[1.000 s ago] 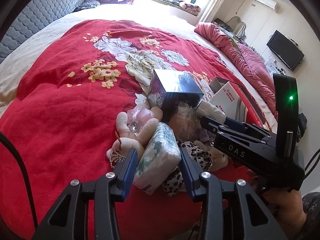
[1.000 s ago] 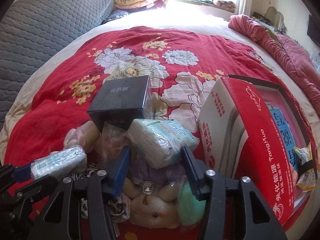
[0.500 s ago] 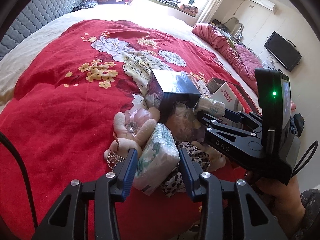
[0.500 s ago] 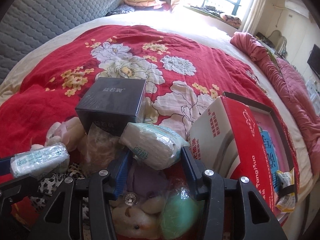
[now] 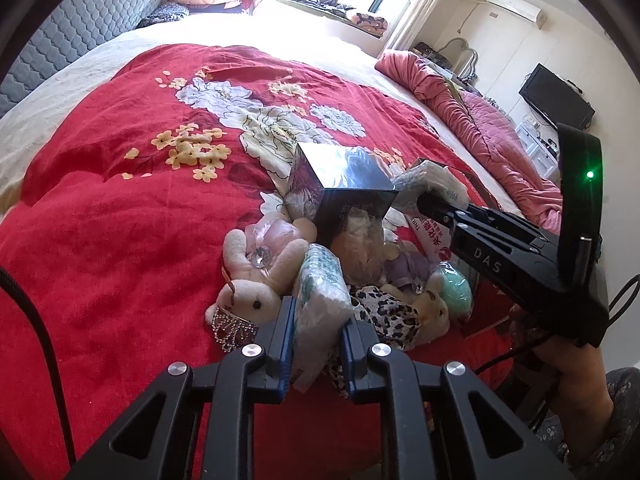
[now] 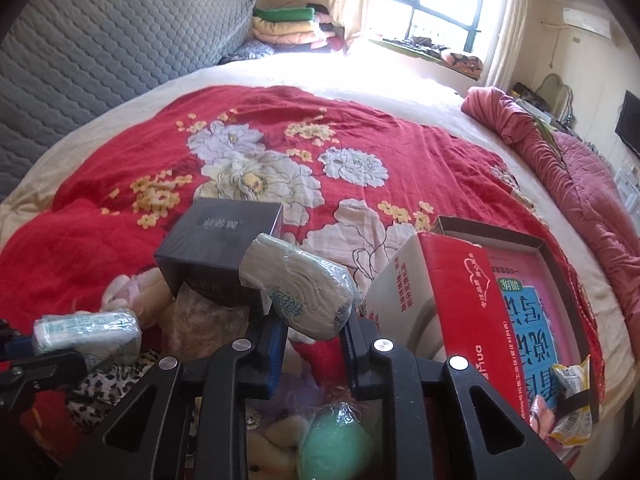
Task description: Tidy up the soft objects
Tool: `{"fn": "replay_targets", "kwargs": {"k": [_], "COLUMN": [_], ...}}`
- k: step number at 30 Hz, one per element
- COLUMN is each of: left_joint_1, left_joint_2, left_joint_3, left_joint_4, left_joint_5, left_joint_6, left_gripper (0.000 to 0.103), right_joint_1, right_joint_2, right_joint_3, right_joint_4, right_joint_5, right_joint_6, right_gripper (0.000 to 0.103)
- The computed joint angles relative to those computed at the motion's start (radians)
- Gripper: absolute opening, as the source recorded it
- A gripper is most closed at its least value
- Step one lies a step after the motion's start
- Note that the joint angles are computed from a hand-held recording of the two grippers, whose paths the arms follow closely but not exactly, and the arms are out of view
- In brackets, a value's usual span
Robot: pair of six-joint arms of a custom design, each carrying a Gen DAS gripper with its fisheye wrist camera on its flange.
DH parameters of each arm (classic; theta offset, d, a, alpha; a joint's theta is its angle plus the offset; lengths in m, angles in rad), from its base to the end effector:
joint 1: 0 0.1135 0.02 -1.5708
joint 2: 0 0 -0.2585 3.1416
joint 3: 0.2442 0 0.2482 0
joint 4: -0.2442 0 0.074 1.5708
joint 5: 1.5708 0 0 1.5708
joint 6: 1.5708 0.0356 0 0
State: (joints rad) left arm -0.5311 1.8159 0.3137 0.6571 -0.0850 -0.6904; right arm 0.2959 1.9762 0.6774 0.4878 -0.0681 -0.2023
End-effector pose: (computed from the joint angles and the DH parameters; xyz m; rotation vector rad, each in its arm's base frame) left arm 0.2014 -0.1148 0.0462 -0.2356 2.4521 -0.4505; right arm 0.3053 0.0956 0.0558 -0.6188 2.3013 0.1256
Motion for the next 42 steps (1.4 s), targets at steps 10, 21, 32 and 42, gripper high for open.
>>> {"fn": "replay_targets", "kwargs": {"k": [10,21,32,42], "left_joint_1": [-0.091,-0.199,-0.303,-0.417], "left_joint_2": [-0.190,-0.343,-0.475,-0.536], "left_joint_3": [-0.059,-0.035,0.060,0.192], "left_joint_4": [-0.038,-0.258,-0.548,-0.785], "left_joint_5": [-0.140,-0.298,-0.420,-0.532], "left_joint_6": [-0.008,-0.069,-0.151,-0.209], "left_gripper": [0.019,0.019,0.019,0.019], "right_joint_1": [-0.081,-0.070,-0.095,-0.182], "right_joint_2": [-0.167,-0.348,-0.579,-0.766], "right_joint_3": [-0.100,-0.200,-0.263,-0.266], "right_joint_4": [-0.063,-0.106,-0.209,-0.362], "right_joint_5": [-0.179,-0.263,-0.344,-0.418], "right_joint_6": [0.014,-0.003,-0.012,-0.032], "right_gripper": [0.024,0.024,0.024,0.024]}}
